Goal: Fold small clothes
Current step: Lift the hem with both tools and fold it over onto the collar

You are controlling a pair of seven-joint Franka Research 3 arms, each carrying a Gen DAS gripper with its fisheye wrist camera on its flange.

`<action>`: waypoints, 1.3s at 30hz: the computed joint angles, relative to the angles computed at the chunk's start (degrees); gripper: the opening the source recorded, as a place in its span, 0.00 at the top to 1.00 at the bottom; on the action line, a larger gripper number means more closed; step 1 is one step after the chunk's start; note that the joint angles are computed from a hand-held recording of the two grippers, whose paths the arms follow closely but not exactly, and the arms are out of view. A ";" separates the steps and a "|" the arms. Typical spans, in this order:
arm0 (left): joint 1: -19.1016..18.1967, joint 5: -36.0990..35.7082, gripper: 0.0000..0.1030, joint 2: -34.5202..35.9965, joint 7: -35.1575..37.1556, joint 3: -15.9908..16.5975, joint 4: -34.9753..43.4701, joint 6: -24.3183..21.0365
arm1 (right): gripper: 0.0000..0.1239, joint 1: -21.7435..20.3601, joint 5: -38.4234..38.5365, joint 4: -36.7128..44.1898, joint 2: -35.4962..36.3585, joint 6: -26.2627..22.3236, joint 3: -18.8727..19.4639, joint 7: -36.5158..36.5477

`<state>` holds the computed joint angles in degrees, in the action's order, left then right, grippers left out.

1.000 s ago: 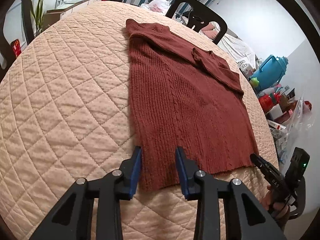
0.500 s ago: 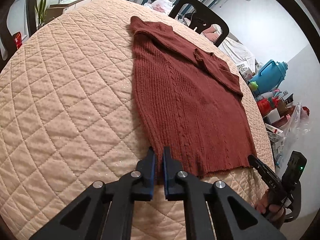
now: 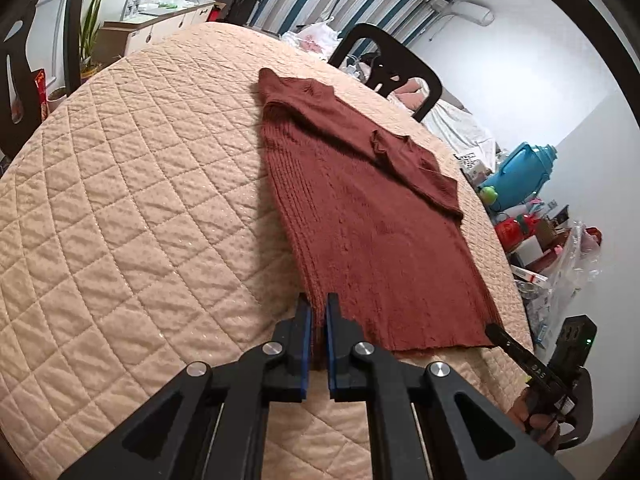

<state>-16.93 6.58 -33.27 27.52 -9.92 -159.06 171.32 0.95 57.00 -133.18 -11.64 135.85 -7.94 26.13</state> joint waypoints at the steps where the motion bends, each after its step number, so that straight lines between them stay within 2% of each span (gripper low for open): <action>1: -0.06 0.07 0.93 -0.34 0.02 -0.06 -0.12 0.01 | 0.94 -0.03 0.28 -0.14 -0.30 -0.08 -0.11 -0.21; 6: -0.52 -0.06 0.93 -2.99 -0.50 -0.22 -1.30 0.38 | 0.95 -0.38 2.10 -0.35 -1.67 -2.08 -1.14 -1.50; 10: -0.65 0.26 0.93 -5.47 -0.84 -0.40 -2.43 0.07 | 0.95 -1.10 3.21 -0.25 -2.62 -5.66 -2.23 -1.55; 14: 0.65 1.61 0.93 -7.80 -1.00 -1.39 -2.34 -0.92 | 0.95 -1.65 4.24 0.01 -3.83 -8.72 -2.79 -1.73; 17: -0.78 1.38 0.93 -7.95 0.27 0.52 -1.71 -0.28 | 0.95 -1.76 5.10 0.73 -4.61 -10.32 -3.03 -1.92; 22: 0.24 2.25 0.93 -8.02 2.00 0.71 -0.24 1.08 | 0.95 -1.38 6.34 2.00 -5.47 -10.10 -2.93 -2.76; 29: 0.65 1.94 0.93 -5.64 5.21 2.86 2.79 1.74 | 0.95 -1.13 6.74 5.22 -3.62 -11.13 -2.68 -1.94; 31: 2.33 1.98 0.93 -4.60 5.31 2.48 3.76 2.14 | 0.95 -0.91 7.17 7.47 -1.99 -11.61 -2.51 -1.33; 34: 2.72 1.04 0.93 -1.17 6.52 4.42 6.12 3.15 | 0.95 -0.82 7.57 10.89 0.73 -11.69 -1.75 -0.02; 35: 1.85 0.44 0.93 0.16 7.59 5.89 6.99 3.35 | 0.95 -0.75 7.85 12.46 2.08 -11.70 -1.44 0.59; 39: 1.93 -1.14 0.93 4.13 9.87 7.40 9.96 3.66 | 0.95 -1.01 7.85 17.21 6.53 -11.64 -0.02 3.22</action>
